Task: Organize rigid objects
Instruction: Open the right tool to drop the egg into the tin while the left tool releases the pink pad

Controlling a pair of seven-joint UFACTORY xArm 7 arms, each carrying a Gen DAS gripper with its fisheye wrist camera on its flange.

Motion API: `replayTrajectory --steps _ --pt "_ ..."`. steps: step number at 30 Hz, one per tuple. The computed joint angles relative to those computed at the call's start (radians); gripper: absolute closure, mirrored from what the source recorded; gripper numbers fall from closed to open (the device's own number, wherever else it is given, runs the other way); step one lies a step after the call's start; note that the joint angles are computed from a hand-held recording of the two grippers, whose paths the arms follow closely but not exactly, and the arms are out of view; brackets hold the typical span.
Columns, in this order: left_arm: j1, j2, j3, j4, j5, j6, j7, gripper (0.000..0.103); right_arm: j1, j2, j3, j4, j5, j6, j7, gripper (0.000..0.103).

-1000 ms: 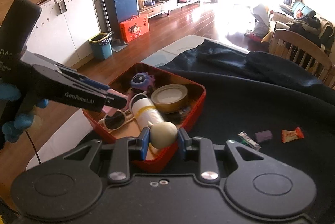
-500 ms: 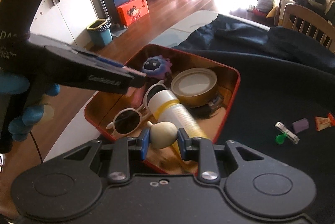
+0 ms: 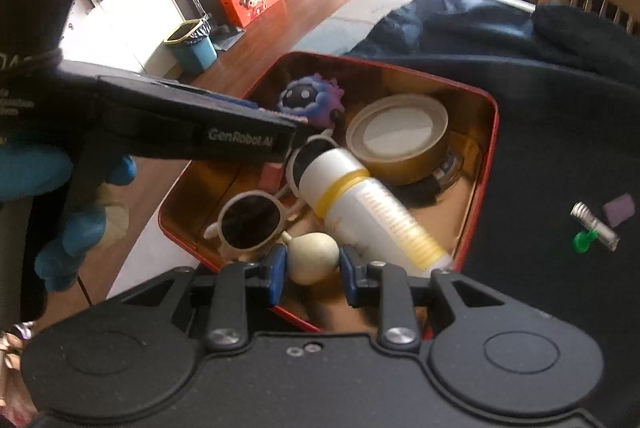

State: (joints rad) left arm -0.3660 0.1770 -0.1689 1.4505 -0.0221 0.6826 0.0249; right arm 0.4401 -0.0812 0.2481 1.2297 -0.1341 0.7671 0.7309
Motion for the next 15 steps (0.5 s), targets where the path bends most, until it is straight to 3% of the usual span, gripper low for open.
replayTrajectory --steps 15 --pt "-0.009 -0.026 0.002 -0.032 0.041 -0.010 -0.039 0.060 -0.014 -0.054 -0.006 -0.052 0.065 -0.037 0.005 0.064"
